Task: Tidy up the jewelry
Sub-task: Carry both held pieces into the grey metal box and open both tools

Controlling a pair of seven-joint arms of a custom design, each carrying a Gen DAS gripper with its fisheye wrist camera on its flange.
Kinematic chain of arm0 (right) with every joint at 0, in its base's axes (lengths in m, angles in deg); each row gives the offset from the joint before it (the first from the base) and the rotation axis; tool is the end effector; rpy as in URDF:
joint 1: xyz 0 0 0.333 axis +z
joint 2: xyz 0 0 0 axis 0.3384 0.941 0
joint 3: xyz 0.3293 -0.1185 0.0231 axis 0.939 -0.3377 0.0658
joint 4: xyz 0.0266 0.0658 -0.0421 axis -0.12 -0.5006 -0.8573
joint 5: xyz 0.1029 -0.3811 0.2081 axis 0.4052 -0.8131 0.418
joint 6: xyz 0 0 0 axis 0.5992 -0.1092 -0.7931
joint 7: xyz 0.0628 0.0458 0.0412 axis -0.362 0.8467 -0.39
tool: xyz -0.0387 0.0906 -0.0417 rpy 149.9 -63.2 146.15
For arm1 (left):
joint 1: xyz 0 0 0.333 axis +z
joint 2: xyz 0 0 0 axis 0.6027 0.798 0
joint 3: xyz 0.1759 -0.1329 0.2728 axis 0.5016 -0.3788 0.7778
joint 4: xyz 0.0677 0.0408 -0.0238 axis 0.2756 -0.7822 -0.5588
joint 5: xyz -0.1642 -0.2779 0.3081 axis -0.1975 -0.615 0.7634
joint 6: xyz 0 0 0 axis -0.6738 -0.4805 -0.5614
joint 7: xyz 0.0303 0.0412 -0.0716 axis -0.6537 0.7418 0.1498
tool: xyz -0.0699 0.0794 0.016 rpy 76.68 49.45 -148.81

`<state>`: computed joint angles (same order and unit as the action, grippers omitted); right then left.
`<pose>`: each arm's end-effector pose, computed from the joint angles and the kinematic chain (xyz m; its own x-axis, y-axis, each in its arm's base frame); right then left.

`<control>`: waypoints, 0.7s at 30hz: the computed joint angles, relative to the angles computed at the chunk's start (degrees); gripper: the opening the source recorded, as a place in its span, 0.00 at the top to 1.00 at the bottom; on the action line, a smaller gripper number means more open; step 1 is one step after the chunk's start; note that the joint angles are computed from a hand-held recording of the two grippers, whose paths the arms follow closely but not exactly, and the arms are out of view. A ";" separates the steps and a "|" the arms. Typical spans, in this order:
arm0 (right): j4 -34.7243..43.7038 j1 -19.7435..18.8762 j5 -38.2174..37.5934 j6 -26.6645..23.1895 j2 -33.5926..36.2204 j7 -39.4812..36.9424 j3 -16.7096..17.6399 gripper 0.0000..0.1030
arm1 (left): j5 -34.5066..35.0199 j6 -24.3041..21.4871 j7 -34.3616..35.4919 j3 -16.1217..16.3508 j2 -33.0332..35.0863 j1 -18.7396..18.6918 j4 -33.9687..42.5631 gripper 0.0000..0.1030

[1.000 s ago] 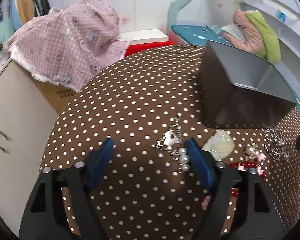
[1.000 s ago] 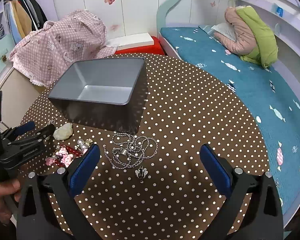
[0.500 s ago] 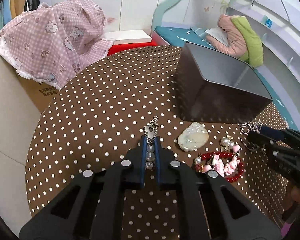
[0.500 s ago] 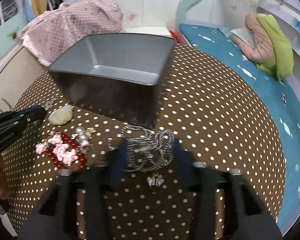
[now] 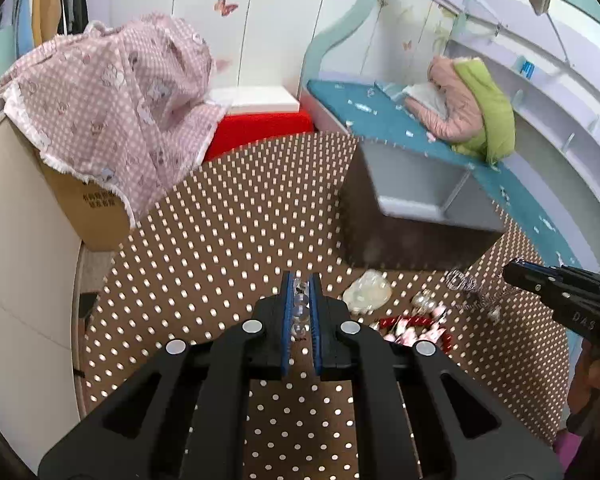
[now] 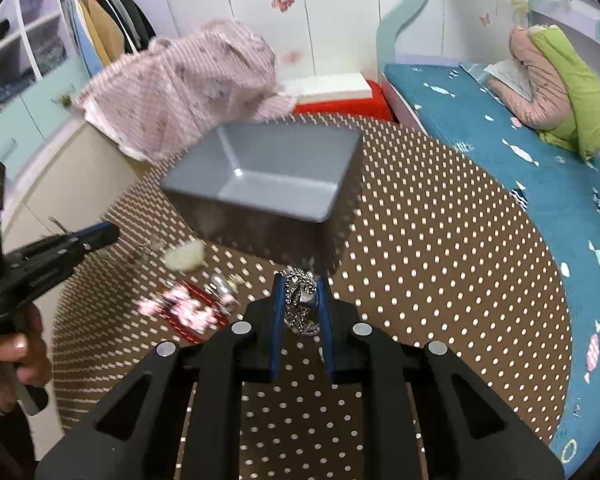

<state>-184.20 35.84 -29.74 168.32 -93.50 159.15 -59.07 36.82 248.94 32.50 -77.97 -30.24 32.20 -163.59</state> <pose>0.5451 0.1345 0.4490 0.1270 -0.9724 -0.1959 -0.7637 0.0302 -0.6448 0.6317 -0.1955 0.4334 -0.3054 -0.9400 0.1517 -0.7290 0.1283 -0.6724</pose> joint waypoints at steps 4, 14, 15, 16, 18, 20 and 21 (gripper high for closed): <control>0.46 2.74 5.52 0.08 -2.43 -6.46 -2.24 0.86 | -4.45 0.91 4.33 -1.48 -1.75 1.07 0.13 0.92; 3.89 7.63 12.57 2.60 -6.21 -16.42 -5.72 0.86 | -16.73 2.64 18.53 -1.47 -5.11 -0.78 3.63 1.00; 4.47 7.57 12.33 3.18 -6.31 -16.64 -5.62 0.86 | -16.98 2.92 19.14 -1.12 -5.28 -1.29 3.98 1.00; 4.84 7.56 12.12 3.62 -6.27 -16.73 -5.61 0.86 | -17.92 3.03 20.30 -0.96 -5.40 -1.63 4.59 1.00; 6.02 8.17 12.05 4.41 -6.37 -17.62 -6.19 0.86 | -21.36 2.63 23.93 -0.88 -5.51 -2.03 6.14 1.00; 7.17 8.81 12.02 5.05 -6.17 -18.65 -6.79 0.86 | -20.79 2.93 23.68 -0.25 -5.42 -2.87 7.17 1.00; 7.65 8.35 11.32 5.22 -5.99 -18.29 -6.41 0.86 | -20.41 3.07 23.45 0.02 -5.38 -3.08 7.51 1.00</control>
